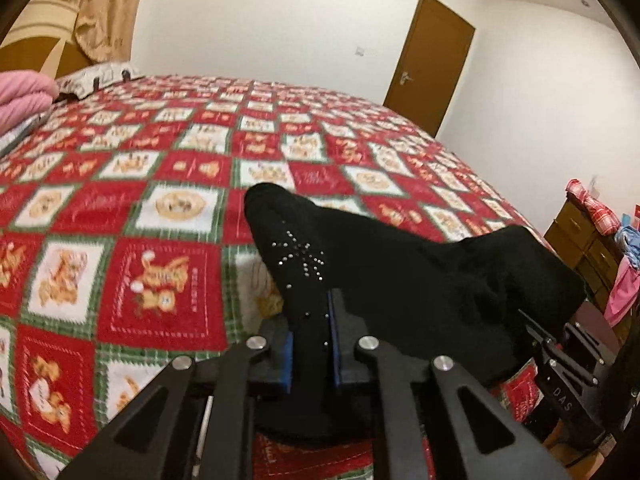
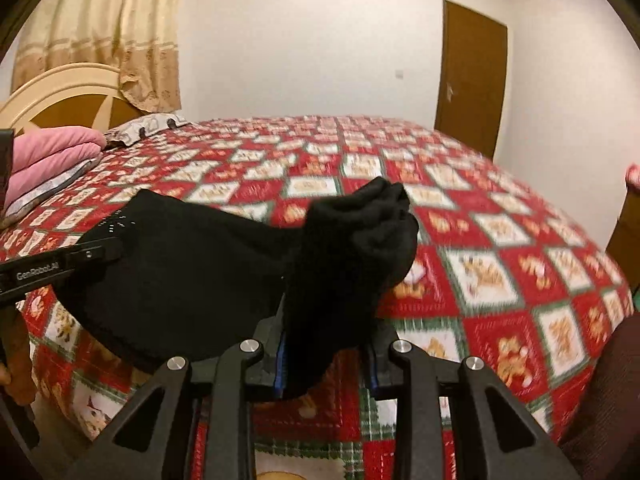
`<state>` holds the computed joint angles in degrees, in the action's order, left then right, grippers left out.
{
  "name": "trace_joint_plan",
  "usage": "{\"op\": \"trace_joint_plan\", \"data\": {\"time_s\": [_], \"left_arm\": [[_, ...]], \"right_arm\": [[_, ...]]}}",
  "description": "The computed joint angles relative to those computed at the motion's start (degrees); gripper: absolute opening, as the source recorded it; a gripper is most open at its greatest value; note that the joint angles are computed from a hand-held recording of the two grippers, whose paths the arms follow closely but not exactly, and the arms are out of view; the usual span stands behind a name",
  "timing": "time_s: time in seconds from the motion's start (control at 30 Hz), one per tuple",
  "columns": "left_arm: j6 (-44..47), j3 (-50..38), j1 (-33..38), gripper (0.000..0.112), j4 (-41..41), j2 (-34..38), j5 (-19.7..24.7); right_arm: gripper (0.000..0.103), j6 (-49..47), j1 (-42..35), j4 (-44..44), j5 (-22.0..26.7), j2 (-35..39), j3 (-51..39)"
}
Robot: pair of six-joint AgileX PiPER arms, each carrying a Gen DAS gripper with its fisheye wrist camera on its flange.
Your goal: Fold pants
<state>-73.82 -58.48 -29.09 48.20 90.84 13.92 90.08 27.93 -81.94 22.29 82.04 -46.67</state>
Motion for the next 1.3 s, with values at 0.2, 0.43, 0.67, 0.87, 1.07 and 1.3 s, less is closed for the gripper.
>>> {"op": "trace_joint_plan", "data": {"time_s": [0.2, 0.43, 0.67, 0.87, 1.07, 1.3], "left_arm": [[-5.9, 0.81, 0.4, 0.013, 8.29, -3.0, 1.44], [0.93, 0.56, 4.16, 0.012, 2.26, -4.19, 1.53], [2.92, 0.17, 6.23, 0.012, 1.95, -5.33, 2.75], [6.32, -0.23, 10.61, 0.012, 0.48, -7.43, 3.2], [10.22, -1.45, 16.34, 0.012, -1.88, -8.29, 3.92], [13.14, -1.65, 22.46, 0.012, -3.65, -9.5, 3.16]], "right_arm": [[0.03, -2.63, 2.83, 1.58, 1.05, -1.31, -2.15], [0.03, -9.33, 3.11, 8.72, -1.85, 1.3, -6.47], [0.03, -15.94, 5.25, 13.58, -2.12, 3.07, -12.29], [0.03, -22.86, 7.6, 17.87, -2.74, 8.09, -20.72], [0.03, -30.96, 10.24, 24.13, -3.76, 14.24, -29.92], [0.03, -44.46, 11.91, 37.3, -4.13, 21.53, -41.35]]}}
